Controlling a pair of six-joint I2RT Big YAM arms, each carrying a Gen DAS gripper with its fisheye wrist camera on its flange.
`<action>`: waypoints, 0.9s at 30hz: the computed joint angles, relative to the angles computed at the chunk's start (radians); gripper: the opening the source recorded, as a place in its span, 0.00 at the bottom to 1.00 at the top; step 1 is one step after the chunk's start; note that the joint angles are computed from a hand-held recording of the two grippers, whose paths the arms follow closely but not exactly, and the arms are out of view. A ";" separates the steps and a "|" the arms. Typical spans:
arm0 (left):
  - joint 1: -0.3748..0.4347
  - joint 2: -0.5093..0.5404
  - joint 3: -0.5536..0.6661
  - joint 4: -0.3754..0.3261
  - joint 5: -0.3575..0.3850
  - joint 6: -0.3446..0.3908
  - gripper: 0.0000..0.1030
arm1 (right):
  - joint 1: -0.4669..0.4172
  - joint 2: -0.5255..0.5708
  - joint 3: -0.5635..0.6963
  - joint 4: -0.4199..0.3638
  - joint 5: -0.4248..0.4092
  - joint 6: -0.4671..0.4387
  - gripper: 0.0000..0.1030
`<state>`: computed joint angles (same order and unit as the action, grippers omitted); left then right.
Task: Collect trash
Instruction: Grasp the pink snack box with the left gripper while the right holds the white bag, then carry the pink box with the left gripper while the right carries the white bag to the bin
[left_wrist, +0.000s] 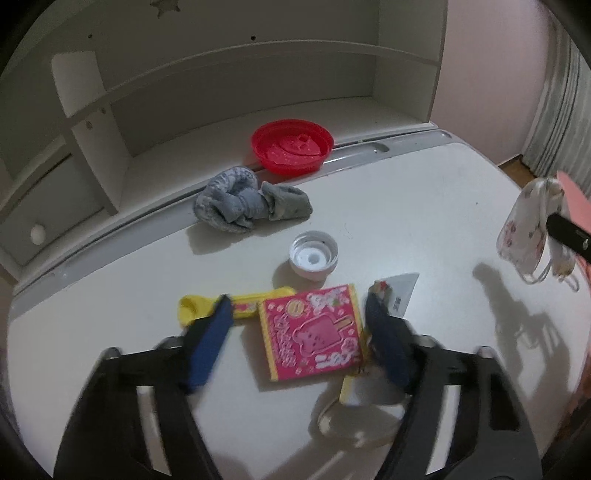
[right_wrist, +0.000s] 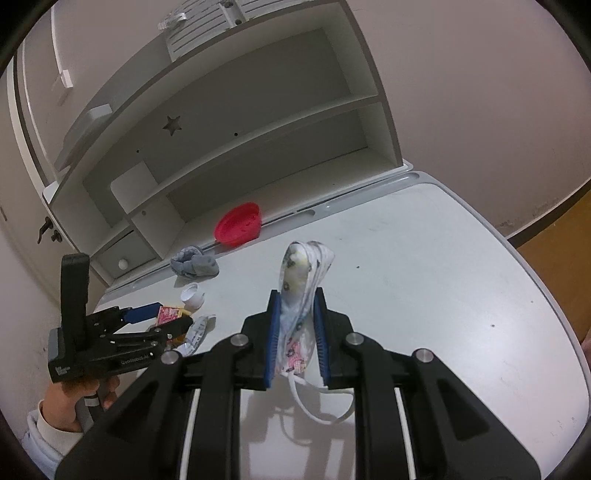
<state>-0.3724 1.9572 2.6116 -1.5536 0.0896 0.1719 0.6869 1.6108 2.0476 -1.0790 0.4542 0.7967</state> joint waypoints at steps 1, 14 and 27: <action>0.004 -0.013 -0.019 0.007 0.014 -0.002 0.50 | 0.001 -0.005 -0.005 -0.001 0.005 0.000 0.17; 0.041 -0.106 -0.080 0.029 0.081 -0.004 0.50 | 0.021 -0.044 -0.058 0.017 0.028 0.020 0.17; -0.229 -0.151 0.014 0.015 0.324 0.042 0.50 | 0.169 -0.394 -0.265 -0.064 0.494 0.108 0.17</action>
<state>-0.6014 1.8066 2.6257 -1.5388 0.4134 0.2139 0.8563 1.2173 1.7823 -1.1430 0.9479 0.9048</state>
